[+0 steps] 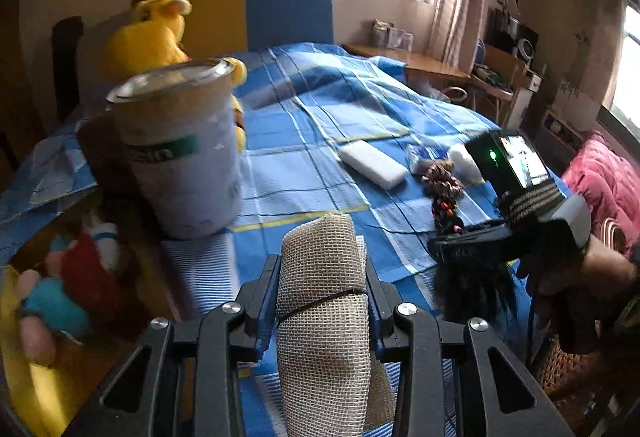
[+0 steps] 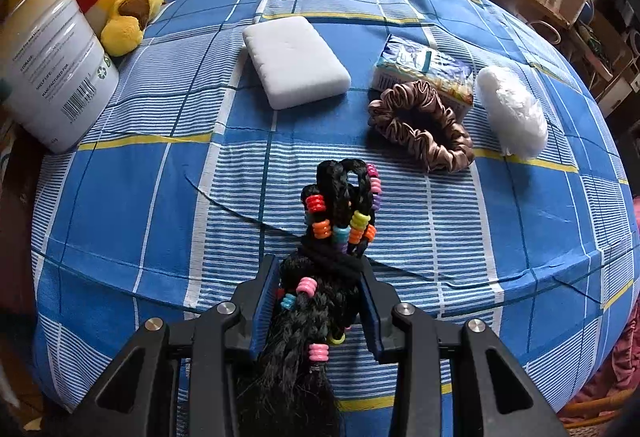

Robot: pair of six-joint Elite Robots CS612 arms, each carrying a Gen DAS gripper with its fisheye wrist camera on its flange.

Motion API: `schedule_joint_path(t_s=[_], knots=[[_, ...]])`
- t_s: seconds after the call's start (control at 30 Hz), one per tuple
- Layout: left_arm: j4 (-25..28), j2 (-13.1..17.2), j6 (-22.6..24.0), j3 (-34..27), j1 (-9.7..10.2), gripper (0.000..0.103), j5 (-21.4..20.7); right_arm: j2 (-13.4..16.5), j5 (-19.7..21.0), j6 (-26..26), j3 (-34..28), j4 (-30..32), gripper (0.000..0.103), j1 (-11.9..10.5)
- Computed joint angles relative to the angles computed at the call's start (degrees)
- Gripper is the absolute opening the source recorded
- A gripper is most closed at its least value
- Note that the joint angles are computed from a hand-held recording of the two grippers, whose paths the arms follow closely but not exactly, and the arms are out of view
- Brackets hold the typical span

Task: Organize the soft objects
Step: 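Carry the beige roll into the gold tray and release it with the left gripper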

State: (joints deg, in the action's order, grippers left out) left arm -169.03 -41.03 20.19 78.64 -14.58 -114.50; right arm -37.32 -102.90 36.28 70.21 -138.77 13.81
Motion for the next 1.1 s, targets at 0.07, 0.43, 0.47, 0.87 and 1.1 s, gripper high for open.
schedule_joint_path(t_s=[0.07,0.43,0.47,0.87,1.1], knots=[[-0.2,-0.1,-0.8,-0.2,0.35,0.037,0.4,0.1,-0.1,-0.1,-0.1,0.0,0.038,0.0],[-1.7,0.4,-5.8,-1.4,2.27,0.038,4.0,0.1,-1.4,-1.3,-0.2,0.3,0.038,0.3],[-1.6,0.6,-6.3,-1.6,2.51,0.038,4.5,0.1,-1.5,-1.3,-0.2,0.3,0.038,0.4],[-1.1,2.3,-11.9,-4.1,4.82,0.038,11.2,0.1,-2.1,-1.8,-0.2,0.5,0.038,0.5],[0.1,3.3,-14.2,-5.4,5.96,0.038,14.7,0.1,-2.3,-2.0,-0.3,0.6,0.037,0.5]])
